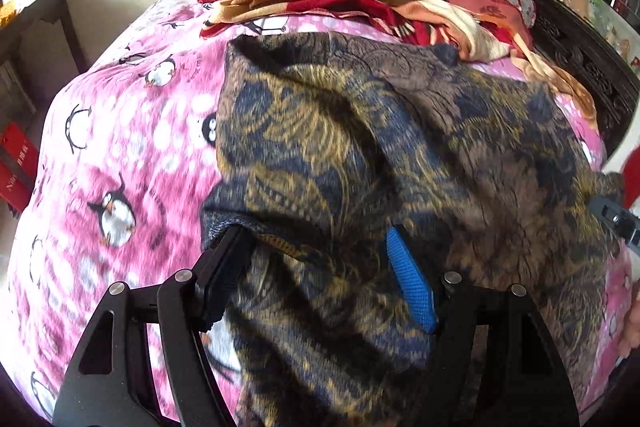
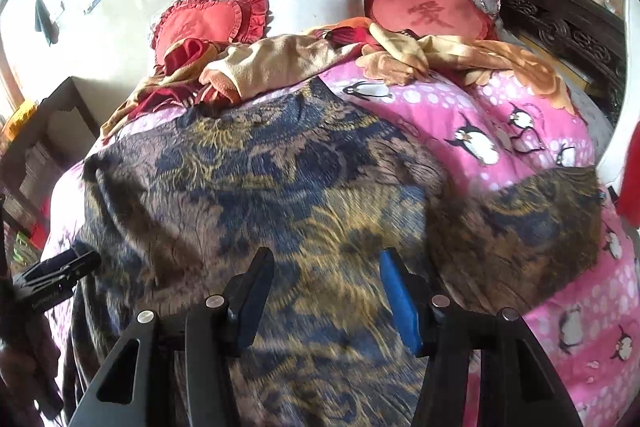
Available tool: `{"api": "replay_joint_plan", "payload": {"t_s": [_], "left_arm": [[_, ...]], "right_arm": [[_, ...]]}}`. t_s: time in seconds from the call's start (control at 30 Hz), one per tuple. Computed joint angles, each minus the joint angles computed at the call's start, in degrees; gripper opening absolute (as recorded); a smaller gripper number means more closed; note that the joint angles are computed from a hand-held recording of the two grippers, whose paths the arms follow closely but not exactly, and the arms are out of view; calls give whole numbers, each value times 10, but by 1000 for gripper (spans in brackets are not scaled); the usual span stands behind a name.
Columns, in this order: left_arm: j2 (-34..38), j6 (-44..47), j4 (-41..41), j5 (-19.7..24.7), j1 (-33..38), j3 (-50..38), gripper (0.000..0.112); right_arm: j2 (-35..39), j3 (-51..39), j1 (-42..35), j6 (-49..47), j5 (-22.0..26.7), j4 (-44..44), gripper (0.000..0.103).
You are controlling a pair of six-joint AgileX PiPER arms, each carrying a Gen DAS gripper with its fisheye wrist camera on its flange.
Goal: Fold small clothes
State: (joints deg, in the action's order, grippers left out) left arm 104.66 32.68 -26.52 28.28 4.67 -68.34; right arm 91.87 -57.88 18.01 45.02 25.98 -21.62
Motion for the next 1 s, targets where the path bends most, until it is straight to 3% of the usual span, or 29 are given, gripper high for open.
{"api": "replay_joint_plan", "payload": {"t_s": [0.13, 0.23, 0.37, 0.8, 1.0], "left_arm": [[35, -59, 50, 0, -13, -35, 72], [41, -76, 73, -12, -22, -31, 72], [37, -60, 61, -6, -17, -21, 72], [-72, 55, -36, 18, 49, 48, 72], [-48, 33, -51, 30, 62, 11, 72]], "right_arm": [[61, -50, 15, 90, 39, -98, 53], [104, -79, 1, 70, 48, -86, 53], [115, -90, 24, 99, 75, -144, 54], [57, -18, 41, 49, 70, -70, 55], [24, -21, 35, -8, 57, 3, 55]]}}
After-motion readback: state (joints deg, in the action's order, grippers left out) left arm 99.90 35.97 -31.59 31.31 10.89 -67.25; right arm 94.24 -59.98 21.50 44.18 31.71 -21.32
